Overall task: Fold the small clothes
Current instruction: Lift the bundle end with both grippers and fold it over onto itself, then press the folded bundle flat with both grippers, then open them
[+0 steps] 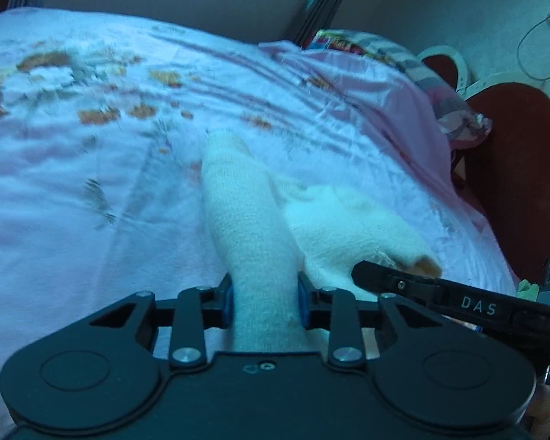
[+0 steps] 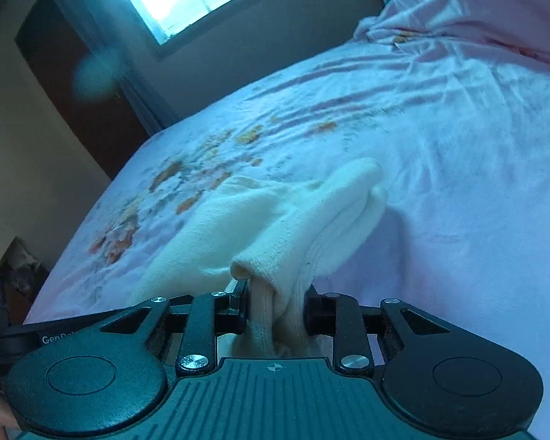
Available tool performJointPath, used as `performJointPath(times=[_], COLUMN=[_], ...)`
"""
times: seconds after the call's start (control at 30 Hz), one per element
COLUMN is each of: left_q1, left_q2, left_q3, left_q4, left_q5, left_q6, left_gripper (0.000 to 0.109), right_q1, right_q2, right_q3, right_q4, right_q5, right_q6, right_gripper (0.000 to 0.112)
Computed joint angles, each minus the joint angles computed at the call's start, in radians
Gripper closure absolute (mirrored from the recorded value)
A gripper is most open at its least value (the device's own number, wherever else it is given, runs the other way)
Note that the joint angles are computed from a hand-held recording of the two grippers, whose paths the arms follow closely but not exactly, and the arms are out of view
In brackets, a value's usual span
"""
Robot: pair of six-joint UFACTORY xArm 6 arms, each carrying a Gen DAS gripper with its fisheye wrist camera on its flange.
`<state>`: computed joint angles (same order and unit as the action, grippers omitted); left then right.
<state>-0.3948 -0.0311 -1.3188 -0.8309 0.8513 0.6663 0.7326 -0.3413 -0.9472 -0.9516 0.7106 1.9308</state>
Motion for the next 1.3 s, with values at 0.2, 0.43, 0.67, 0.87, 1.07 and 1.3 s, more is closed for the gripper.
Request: performJointPath(times=[0.2, 0.43, 0.67, 0.87, 1.07, 1.3], left_q1=[0.128, 0.188, 0.220, 0.227, 0.164, 0.164], left_q2=[-0.163, -0.278, -0.307, -0.405, -0.410, -0.440], left_q3=[0.105, 0.318, 0.390, 0.423, 0.498, 0.512], left_q4=[-0.007, -0.011, 0.069, 0.016, 0.189, 0.233], left_q5=[0.065, -0.034, -0.070, -0.095, -0.085, -0.074], left_q6=[0.066, 0.176, 0.070, 0.166, 0.088, 0.033], left_gripper=[0.080, 0.078, 0.045, 0.050, 0.051, 0.051], right_q1=[0.123, 0.193, 0.245, 0.341, 0.340, 0.330], right_q2=[0.115, 0.259, 0.279, 0.361, 0.489, 0.450], right_q3=[-0.154, -0.228, -0.227, -0.426, -0.510, -0.418], right_q4=[-0.057, -0.060, 0.067, -0.030, 0.094, 0.138], right_q5=[0.048, 0.038, 0.225, 0.461, 0.401, 0.374], right_q6=[0.039, 0.055, 0.035, -0.093, -0.264, -0.220], right_gripper=[0.086, 0.086, 0.063, 0.063, 0.071, 0.072])
